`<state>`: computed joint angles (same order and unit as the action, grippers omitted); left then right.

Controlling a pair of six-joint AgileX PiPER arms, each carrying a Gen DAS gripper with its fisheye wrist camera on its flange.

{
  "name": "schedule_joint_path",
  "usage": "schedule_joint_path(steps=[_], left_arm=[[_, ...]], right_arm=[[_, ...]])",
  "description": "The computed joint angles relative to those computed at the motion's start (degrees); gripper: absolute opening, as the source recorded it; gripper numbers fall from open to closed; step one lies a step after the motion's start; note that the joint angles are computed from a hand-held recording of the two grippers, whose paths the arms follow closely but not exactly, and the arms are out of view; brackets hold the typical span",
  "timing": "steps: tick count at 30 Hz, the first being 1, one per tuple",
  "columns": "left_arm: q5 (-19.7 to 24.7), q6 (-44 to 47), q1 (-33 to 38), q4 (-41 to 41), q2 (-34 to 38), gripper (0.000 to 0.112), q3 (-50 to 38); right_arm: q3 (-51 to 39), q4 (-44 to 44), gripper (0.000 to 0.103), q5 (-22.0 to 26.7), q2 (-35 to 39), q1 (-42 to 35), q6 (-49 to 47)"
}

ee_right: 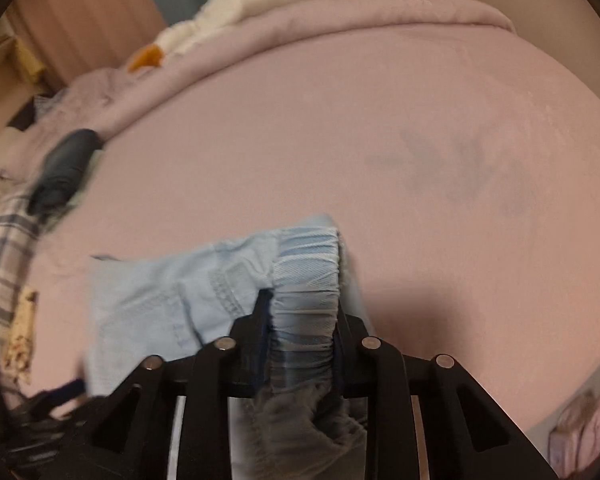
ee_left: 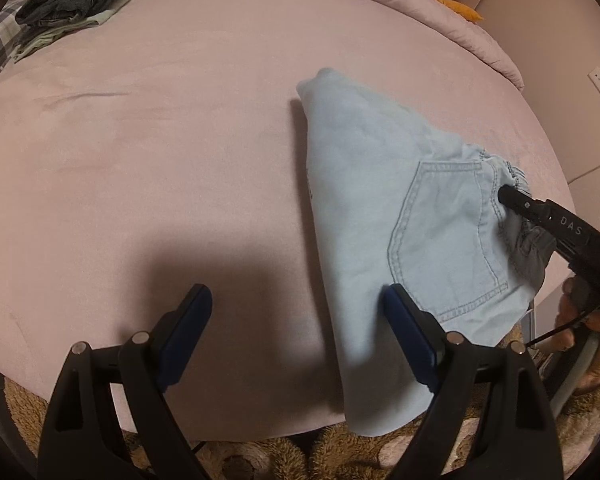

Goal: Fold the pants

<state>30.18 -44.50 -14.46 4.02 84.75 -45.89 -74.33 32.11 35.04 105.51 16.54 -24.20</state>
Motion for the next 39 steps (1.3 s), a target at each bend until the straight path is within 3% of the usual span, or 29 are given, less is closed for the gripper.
schedule_joint_path(steps=[2, 4, 6, 7, 14, 16, 17, 20, 25, 28, 34, 35, 37, 39], left_arm=[[0.3, -0.01, 0.1, 0.19, 0.32, 0.09, -0.28], [0.51, 0.34, 0.27, -0.07, 0.48, 0.09, -0.5], [0.59, 0.52, 0.31, -0.3, 0.44, 0.09, -0.53], [0.65, 1.23, 0.56, -0.78, 0.58, 0.09, -0.78], [-0.5, 3.66, 1.37, -3.28, 0.46, 0.09, -0.09], [-0.92, 4.16, 1.48, -3.83, 0.46, 0.09, 0.16], [-1.07, 4.97, 1.62, -4.58, 0.43, 0.09, 0.23], [-0.95, 5.08, 1.36, -4.64, 0.12, 0.09, 0.44], [-1.75, 6.01, 0.81, -6.32, -0.01, 0.091, 0.86], [-1.79, 5.82, 0.19, -6.8, -0.15, 0.093, 0.97], [-0.56, 5.47, -0.4, -6.26, 0.81, 0.094, -0.69], [-0.4, 5.79, -0.43, -6.57, 0.93, 0.094, -0.94], [-0.5, 7.66, -0.04, -8.18, 0.75, 0.094, -1.08], [-1.73, 8.5, 0.24, -9.33, 0.38, 0.094, -0.82]], right_arm=[[1.02, 3.59, 0.03, -0.4, 0.11, -1.1, -3.21], [0.27, 5.31, 0.035, 2.57, 0.35, -2.91, -3.78], [-0.9, 3.93, 0.049, 5.43, 0.33, -3.9, -1.47], [-1.04, 3.42, 0.052, 5.99, -0.1, -4.16, -0.61], [3.61, 5.54, 0.052, 9.11, -3.78, -6.54, -6.01], [5.58, 4.56, 0.041, 7.23, -4.43, -5.61, -6.99], [6.14, 2.89, 0.029, 5.4, -4.79, -4.73, -5.77], [7.35, 5.37, 0.024, 5.1, -6.57, -5.59, -8.05], [9.44, 7.28, 0.024, 5.38, -9.79, -6.47, -11.22], [8.18, 3.47, 0.024, 4.67, -5.84, -5.35, -6.24], [6.95, 4.04, 0.024, 5.06, -3.67, -5.51, -6.02], [7.16, 4.17, 0.026, 5.44, -4.04, -5.9, -6.56], [6.05, 1.38, 0.041, 5.54, -4.23, -4.98, -4.16], [7.32, -0.89, 0.073, 4.53, -6.31, -5.35, -2.99]])
